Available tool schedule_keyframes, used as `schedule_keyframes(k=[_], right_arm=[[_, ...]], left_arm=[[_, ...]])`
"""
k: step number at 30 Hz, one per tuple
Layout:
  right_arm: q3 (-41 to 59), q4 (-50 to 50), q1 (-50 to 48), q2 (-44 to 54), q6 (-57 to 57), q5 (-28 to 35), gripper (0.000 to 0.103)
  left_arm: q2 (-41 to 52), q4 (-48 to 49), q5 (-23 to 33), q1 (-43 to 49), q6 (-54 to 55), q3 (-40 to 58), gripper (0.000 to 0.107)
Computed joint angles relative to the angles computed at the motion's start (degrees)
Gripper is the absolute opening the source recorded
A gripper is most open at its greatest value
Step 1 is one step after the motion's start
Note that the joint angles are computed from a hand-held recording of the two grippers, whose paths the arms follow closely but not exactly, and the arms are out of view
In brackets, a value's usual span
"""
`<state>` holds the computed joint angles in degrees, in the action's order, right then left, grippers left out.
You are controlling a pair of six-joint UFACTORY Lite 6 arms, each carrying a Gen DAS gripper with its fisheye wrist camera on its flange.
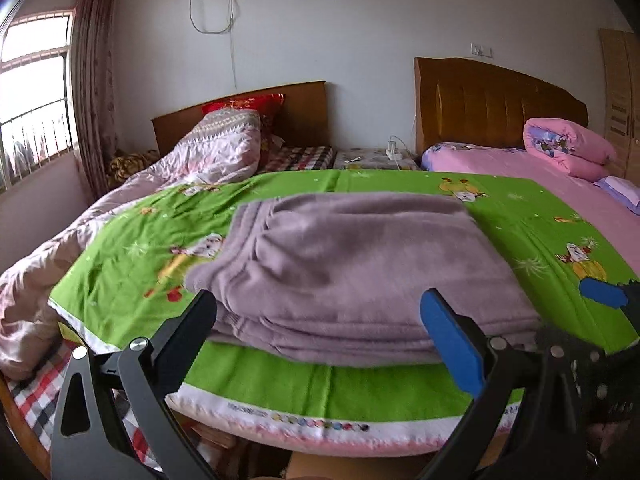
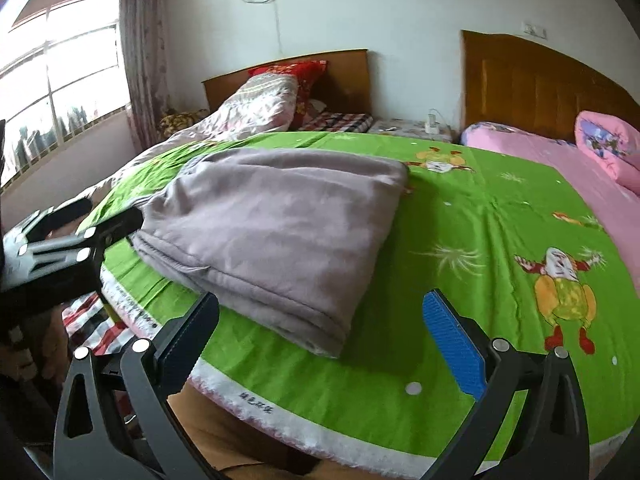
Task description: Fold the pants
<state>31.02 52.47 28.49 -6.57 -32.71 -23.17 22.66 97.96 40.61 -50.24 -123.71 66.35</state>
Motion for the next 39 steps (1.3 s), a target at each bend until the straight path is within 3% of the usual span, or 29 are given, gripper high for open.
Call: schedule_keyframes(k=[9,39], right_arm=[[-0.5,-0.7,0.2,-0.2,1.3,-1.0,0.099],[-0.8,-1.4,-0.1,-0.5,1.9,-0.7,0.099]], left_arm=[[-0.1,3.1,0.8,0.3,-5.5,-2.1,0.102],[1.1,3.9,-1.0,0.9,-5.8,-1.4,0.102]])
